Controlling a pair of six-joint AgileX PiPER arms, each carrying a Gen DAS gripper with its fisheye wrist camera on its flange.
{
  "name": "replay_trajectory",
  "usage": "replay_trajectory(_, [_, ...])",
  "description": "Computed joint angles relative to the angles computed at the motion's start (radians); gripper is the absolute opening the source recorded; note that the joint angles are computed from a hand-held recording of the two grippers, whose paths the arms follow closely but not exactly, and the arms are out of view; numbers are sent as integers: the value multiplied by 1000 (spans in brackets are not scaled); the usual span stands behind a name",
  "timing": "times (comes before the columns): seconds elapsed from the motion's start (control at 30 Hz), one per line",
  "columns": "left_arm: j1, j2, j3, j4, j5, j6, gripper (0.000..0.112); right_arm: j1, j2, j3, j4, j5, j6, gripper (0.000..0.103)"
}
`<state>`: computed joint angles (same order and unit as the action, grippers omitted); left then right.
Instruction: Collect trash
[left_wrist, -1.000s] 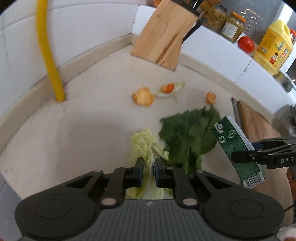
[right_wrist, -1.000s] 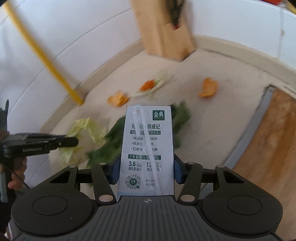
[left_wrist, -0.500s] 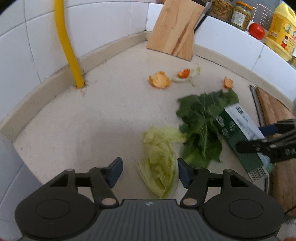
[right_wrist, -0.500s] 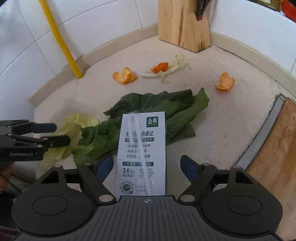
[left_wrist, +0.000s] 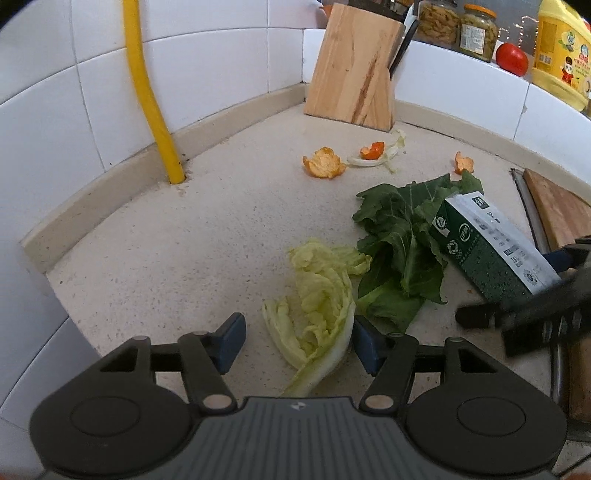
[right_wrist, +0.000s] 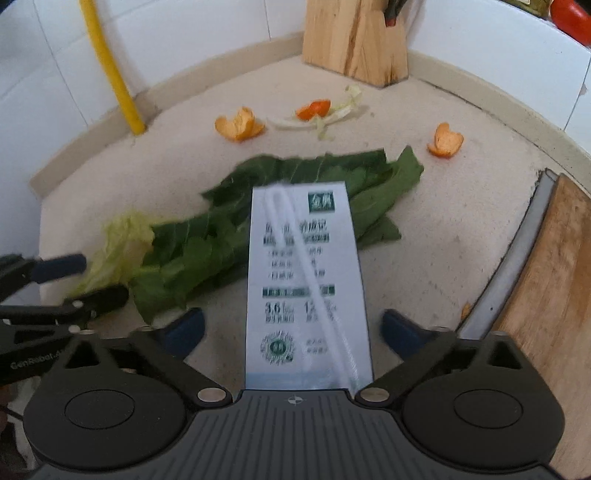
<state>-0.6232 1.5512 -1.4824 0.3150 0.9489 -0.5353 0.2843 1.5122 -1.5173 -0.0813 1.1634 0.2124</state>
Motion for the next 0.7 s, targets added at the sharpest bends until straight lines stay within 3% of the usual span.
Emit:
replay_trajectory(0.13, [-8, 0, 8, 6, -13, -10, 66, 42, -3, 20, -55, 7, -28, 103])
replay_trajectory(0.23, [-19, 3, 12, 10, -11, -15, 84, 27, 7, 4, -46, 12, -5, 103])
replay_trajectory(0.4, [-27, -11, 47, 34, -42, -48, 89, 42, 21, -10, -75, 33, 16, 103])
replay_trajectory(0.53, [6, -43, 99, -11, -120, -79, 99, 41, 14, -1, -75, 25, 8, 103])
replay_trajectory(0.7, [-12, -25, 71, 8, -78, -51, 99, 48, -7, 36, -89, -12, 21, 103])
